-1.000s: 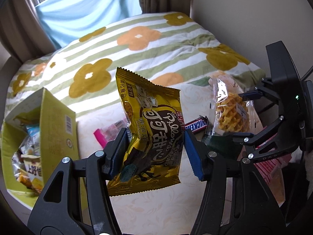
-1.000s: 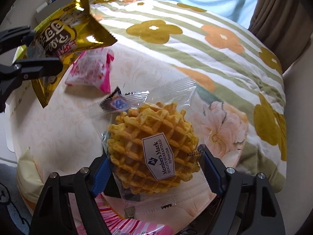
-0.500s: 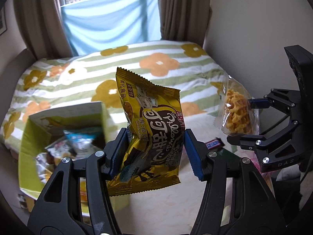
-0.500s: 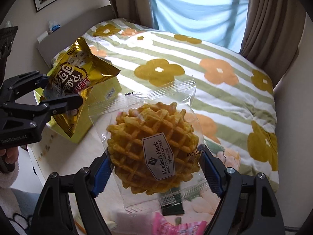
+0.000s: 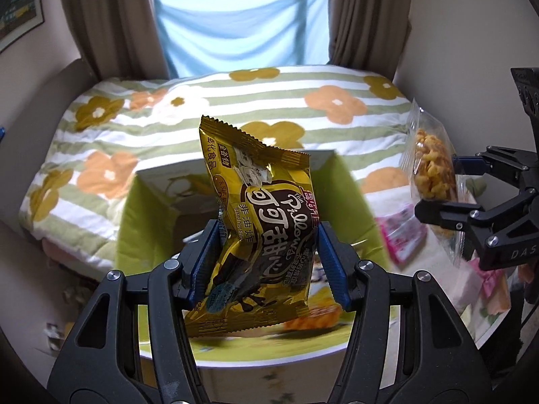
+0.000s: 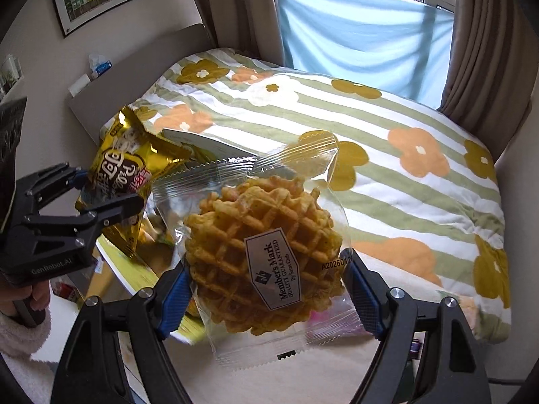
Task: Organize snacks
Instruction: 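Carry gold bag and waffle pack over the box and open both tools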
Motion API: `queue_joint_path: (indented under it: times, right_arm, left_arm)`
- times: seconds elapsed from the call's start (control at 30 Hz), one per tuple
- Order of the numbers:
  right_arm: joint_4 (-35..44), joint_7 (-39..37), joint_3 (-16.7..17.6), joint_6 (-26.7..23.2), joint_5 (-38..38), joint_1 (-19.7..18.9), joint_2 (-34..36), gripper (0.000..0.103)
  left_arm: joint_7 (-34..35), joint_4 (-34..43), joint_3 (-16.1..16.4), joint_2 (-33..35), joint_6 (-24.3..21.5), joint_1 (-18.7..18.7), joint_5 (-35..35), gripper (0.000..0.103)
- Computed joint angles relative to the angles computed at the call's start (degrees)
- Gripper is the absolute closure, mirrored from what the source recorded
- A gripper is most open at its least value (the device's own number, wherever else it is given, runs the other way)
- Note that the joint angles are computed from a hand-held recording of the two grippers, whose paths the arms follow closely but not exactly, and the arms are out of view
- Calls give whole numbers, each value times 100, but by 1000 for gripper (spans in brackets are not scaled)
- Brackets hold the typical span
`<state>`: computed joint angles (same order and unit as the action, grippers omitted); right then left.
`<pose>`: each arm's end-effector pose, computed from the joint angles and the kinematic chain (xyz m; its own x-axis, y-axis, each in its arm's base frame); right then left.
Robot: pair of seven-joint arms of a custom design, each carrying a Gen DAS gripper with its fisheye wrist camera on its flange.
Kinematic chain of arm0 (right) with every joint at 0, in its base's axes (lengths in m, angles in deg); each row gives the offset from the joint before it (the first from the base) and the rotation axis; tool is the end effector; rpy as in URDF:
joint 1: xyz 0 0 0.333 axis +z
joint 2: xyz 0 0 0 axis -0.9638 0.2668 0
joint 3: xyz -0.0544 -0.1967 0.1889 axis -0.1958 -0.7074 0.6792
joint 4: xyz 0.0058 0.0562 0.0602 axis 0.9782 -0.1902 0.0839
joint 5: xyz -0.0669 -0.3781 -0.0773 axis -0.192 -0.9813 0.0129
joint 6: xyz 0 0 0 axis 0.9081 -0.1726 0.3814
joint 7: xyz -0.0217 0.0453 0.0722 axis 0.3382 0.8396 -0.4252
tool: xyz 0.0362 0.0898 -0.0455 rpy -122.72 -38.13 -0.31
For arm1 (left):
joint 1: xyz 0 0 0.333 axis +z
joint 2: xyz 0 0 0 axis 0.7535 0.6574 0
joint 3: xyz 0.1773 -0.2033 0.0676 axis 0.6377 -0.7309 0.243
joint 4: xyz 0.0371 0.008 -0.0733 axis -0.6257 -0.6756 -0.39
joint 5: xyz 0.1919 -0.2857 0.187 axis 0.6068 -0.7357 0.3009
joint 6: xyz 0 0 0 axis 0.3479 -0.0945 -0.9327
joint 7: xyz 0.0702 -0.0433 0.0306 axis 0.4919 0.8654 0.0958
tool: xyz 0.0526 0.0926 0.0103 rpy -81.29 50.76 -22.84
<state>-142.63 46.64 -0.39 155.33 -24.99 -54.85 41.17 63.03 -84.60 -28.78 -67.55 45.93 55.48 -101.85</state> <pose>0.5169 0.2497 0.6328 0.0495 -0.9883 -0.1444 -0.8297 0.0398 -0.5569 0.6325 -0.0005 0.6374 -0.5981 -0.8014 -0.0094 -0.6346 0.4807 -0.6051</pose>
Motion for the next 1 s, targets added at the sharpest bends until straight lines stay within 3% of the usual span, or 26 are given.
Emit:
queue_joint_path:
  times: [0.2, 0.4, 0.43, 0.5, 0.53, 0.57, 0.77, 1.0]
  right_arm:
    - [704, 689, 130, 107, -78, 172, 722, 24]
    - [1049, 1012, 108, -124, -142, 297, 1000, 24]
    - [1038, 1041, 97, -108, -125, 295, 1000, 24]
    - [1062, 1067, 75, -125, -87, 283, 1032, 23]
    - [1088, 1102, 73, -134, -91, 287, 1059, 22]
    - [1112, 1104, 69, -154, -66, 284, 1086, 22]
    - [1422, 1034, 87, -280, 0, 331, 1350, 22]
    - [1797, 882, 67, -471, 91, 378, 1733, 21]
  left_arm:
    - [288, 703, 44, 650, -564, 280, 25, 49]
    - [369, 643, -15, 743, -733, 353, 49, 49]
    - [355, 493, -17, 655, -665, 340, 66, 45]
    - [244, 275, 9, 566, -405, 270, 223, 27]
    - [168, 129, 24, 492, -262, 230, 320, 10]
    - [116, 12, 37, 436, -135, 213, 361, 3]
    - [46, -630, 129, 59, 387, 190, 589, 3]
    - [-138, -729, 196, 23, 374, 230, 723, 3]
